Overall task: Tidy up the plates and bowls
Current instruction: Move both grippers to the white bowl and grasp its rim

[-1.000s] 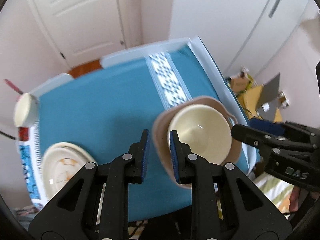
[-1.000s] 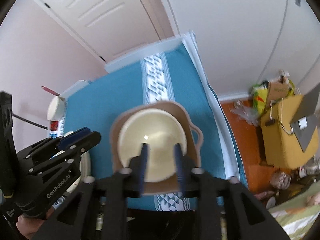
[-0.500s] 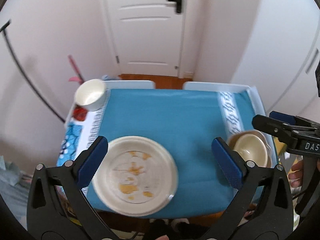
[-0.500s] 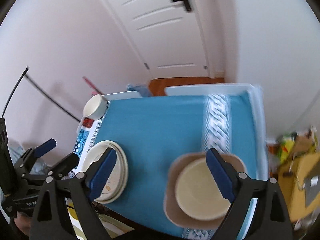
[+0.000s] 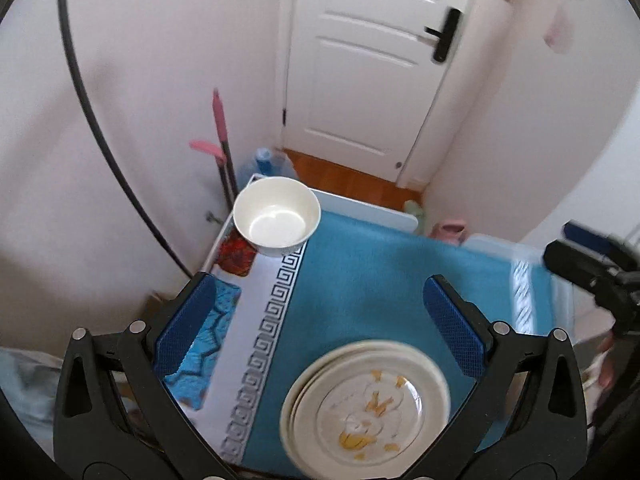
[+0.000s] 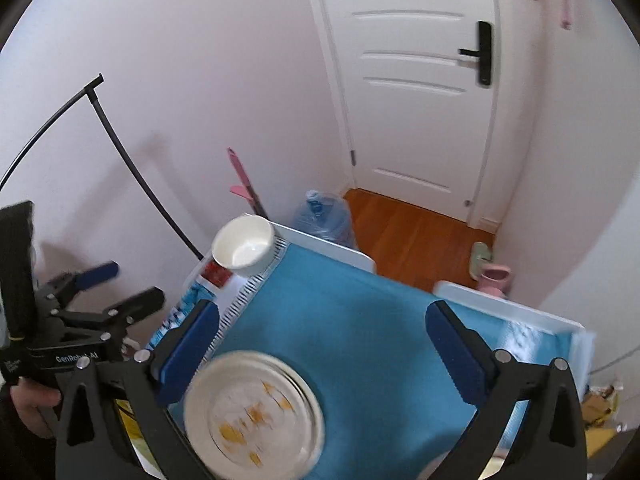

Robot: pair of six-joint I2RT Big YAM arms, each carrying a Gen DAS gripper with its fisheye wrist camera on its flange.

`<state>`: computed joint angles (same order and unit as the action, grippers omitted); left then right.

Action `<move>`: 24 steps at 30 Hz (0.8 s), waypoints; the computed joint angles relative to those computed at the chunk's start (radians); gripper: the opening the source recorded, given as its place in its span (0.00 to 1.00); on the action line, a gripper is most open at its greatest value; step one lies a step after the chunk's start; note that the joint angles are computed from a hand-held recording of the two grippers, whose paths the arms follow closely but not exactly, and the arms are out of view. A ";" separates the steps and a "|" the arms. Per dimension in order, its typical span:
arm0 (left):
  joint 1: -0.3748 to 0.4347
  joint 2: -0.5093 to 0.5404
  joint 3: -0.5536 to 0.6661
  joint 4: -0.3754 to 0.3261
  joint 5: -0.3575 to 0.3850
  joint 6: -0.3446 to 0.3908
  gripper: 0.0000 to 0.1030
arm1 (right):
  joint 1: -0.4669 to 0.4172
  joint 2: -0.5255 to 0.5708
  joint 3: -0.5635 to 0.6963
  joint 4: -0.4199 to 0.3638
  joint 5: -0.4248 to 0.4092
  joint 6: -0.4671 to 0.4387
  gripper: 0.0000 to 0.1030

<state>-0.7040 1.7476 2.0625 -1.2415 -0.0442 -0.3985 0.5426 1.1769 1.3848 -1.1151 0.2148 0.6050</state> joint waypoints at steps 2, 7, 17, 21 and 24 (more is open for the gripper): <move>0.056 0.027 -0.003 0.035 0.094 -0.065 1.00 | -0.028 0.080 0.059 0.018 -0.046 -0.029 1.00; 0.143 0.120 0.012 0.076 0.225 -0.159 0.98 | -0.061 0.327 0.261 -0.068 -0.042 -0.118 1.00; 0.191 0.306 0.106 0.043 0.380 -0.156 0.50 | -0.132 0.609 0.366 0.018 -0.376 -0.130 0.74; 0.197 0.355 0.145 0.032 0.393 -0.141 0.48 | -0.129 0.694 0.423 -0.001 -0.410 -0.137 0.62; 0.201 0.390 0.182 0.011 0.380 -0.131 0.38 | -0.127 0.728 0.437 0.004 -0.429 -0.126 0.52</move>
